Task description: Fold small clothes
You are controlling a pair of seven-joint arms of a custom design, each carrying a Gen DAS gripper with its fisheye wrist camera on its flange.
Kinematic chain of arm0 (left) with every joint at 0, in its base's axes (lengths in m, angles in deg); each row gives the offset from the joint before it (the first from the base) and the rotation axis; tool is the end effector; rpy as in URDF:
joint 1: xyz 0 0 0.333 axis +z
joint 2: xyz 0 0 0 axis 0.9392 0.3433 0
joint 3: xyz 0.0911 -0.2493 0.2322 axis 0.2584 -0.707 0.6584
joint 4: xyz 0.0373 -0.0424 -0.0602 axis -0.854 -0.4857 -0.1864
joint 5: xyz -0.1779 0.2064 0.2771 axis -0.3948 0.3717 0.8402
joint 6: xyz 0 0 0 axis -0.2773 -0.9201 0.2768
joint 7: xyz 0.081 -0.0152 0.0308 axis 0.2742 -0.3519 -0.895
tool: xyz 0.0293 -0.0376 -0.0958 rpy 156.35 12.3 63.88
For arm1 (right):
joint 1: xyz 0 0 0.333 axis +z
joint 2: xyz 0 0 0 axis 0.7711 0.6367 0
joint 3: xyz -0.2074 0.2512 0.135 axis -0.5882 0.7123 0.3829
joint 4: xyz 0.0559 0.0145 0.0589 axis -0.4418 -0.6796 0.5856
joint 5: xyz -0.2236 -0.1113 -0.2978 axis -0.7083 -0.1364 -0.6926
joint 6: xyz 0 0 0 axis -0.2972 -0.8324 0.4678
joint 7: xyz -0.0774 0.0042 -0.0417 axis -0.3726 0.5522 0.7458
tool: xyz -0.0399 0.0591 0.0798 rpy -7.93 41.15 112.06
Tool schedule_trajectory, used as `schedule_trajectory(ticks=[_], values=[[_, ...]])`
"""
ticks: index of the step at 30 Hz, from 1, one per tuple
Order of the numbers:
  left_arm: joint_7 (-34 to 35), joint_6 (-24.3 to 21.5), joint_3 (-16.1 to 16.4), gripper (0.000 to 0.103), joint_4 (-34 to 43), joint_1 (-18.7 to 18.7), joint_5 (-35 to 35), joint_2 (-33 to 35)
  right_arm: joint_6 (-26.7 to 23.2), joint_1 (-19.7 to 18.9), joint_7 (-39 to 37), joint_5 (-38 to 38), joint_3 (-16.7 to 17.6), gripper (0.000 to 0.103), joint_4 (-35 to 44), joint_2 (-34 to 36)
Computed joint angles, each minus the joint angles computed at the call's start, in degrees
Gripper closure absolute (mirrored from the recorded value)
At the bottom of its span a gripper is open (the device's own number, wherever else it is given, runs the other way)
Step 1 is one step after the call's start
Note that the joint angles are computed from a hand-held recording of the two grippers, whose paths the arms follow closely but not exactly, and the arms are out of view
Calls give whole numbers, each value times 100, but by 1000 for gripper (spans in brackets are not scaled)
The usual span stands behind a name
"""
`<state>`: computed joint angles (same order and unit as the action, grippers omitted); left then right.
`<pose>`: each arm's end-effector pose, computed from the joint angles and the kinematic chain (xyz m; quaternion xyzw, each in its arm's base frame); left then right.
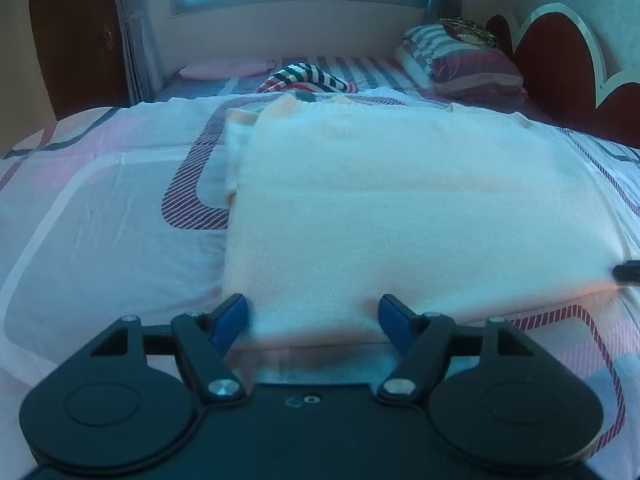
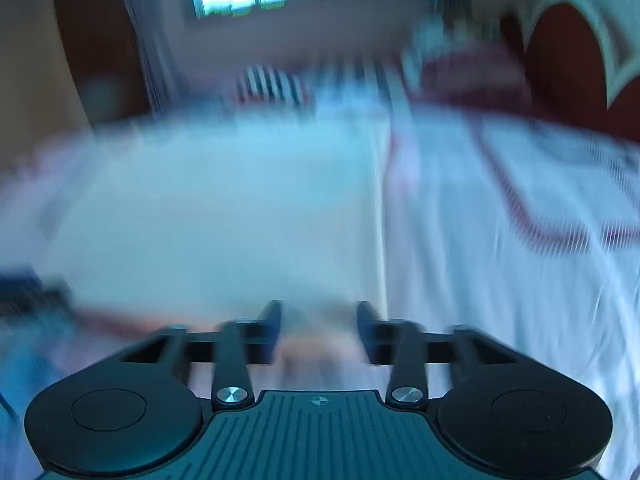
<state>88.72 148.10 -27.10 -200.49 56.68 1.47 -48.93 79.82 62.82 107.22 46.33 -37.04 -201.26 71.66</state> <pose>0.5103 -0.2487 0.4873 -0.7598 0.5378 -0.1984 0.3068 0.5942 0.1414 0.5225 -0.8038 0.4932 -0.1071 0.3149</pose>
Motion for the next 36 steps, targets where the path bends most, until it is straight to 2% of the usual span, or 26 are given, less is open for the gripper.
schedule_trajectory(ticks=[1, 3, 7, 8, 9, 10, 23, 25, 28, 29, 30, 31, 32, 33, 36], values=[[86, -47, -9, 30, 10, -9, -70, -10, 147, -76, -37, -48, 108, 77, -87, -53], [162, -27, -6, 30, -4, -5, -121, -31, 76, 10, -93, 109, 17, 78, -94, -155], [28, 33, -17, 30, -77, 2, 25, -56, 455, 52, -679, 895, 72, 79, -324, -426], [18, 17, -19, 30, -62, 0, 37, -41, 444, 67, -473, 593, 72, 79, -318, -390], [16, 1, -22, 30, -55, -4, 31, -40, 277, 75, 40, -56, 52, 79, -276, -287], [7, -2, -21, 30, -55, -4, 30, -41, 305, 87, 220, -304, 56, 79, -287, -248], [-12, 327, 20, 29, -245, 72, 112, -151, 346, 75, 1, -235, 24, 79, -230, -134], [-56, 477, 33, 29, -320, 106, 200, -185, 355, 74, -51, -198, 28, 79, -220, -115], [-224, 992, 69, 26, -625, 201, 832, -325, 494, 78, -396, -87, 54, 79, -302, -129], [-4, 1059, 79, 24, -705, 212, 688, -414, 532, 96, -361, -189, 52, 79, -333, -154], [196, 992, 66, 26, -742, 202, 426, -500, 534, 184, -341, -127, -29, 79, -380, -224], [178, 841, 19, 26, -819, 184, 261, -647, 521, 71, -645, 338, 66, 78, -449, -338], [-16, 889, -9, 26, -985, 191, 203, -834, 442, 35, -1236, 1205, 51, 78, -559, -513], [-184, 1036, -14, 27, -1134, 208, 114, -973, 264, 10, -1527, 1685, -13, 78, -629, -638], [-1197, 1676, -121, 29, -1525, 321, 40, -1230, -15, -23, -1649, 2122, -130, 79, -923, -970]])
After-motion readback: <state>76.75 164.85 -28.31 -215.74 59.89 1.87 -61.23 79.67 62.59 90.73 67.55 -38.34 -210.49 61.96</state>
